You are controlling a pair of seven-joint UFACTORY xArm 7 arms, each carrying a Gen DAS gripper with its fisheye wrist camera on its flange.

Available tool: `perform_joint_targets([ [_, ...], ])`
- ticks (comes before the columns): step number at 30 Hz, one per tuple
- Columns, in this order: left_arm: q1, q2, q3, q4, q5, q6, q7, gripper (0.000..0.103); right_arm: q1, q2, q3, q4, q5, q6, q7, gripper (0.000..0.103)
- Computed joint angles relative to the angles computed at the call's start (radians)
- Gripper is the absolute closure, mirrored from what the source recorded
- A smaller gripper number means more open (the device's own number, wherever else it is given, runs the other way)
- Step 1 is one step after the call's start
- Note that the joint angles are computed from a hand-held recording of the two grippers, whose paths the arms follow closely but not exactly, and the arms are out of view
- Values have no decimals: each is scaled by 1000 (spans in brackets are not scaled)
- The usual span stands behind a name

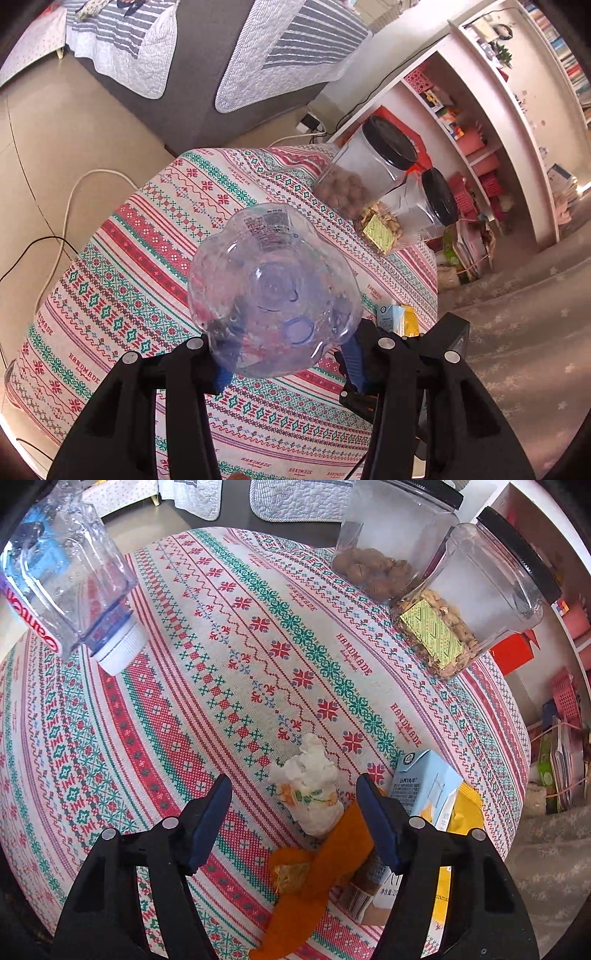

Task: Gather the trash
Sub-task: 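Close the right gripper on the white tissue beside the orange peel while the left gripper holds the bottle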

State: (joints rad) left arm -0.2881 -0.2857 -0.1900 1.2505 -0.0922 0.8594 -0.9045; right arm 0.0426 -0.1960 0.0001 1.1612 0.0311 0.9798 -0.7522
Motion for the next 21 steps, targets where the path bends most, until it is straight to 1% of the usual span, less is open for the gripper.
perform_joint_targets([
  [2, -1, -8, 5, -7, -7, 2, 8, 56, -3, 20, 3, 15, -11, 7, 14, 42],
  [3, -2, -10, 6, -9, -10, 4, 12, 56, -2, 36, 8, 24, -17, 11, 28, 54],
  [5, -1, -12, 5, -12, -11, 9, 14, 56, 0, 52, 4, 35, 12, 21, 34, 64],
  [6, -1, -14, 5, -14, -12, 10, 14, 56, -2, 50, 5, 30, 10, 1, 47, 71],
  [9, 4, -20, 6, -21, -10, 10, 9, 56, -5, 53, 0, 42, 39, 6, 66, 73],
  [13, 11, -25, 4, -24, -2, 10, 0, 56, -3, 35, -4, 56, 86, -12, 78, 73],
  [15, 14, -27, 3, -25, 2, 10, -6, 56, 3, 25, -6, 74, 119, -5, 82, 73],
  [21, 18, -36, -6, -17, 24, 4, -27, 56, 23, -41, -11, 88, 177, -29, 77, 73],
])
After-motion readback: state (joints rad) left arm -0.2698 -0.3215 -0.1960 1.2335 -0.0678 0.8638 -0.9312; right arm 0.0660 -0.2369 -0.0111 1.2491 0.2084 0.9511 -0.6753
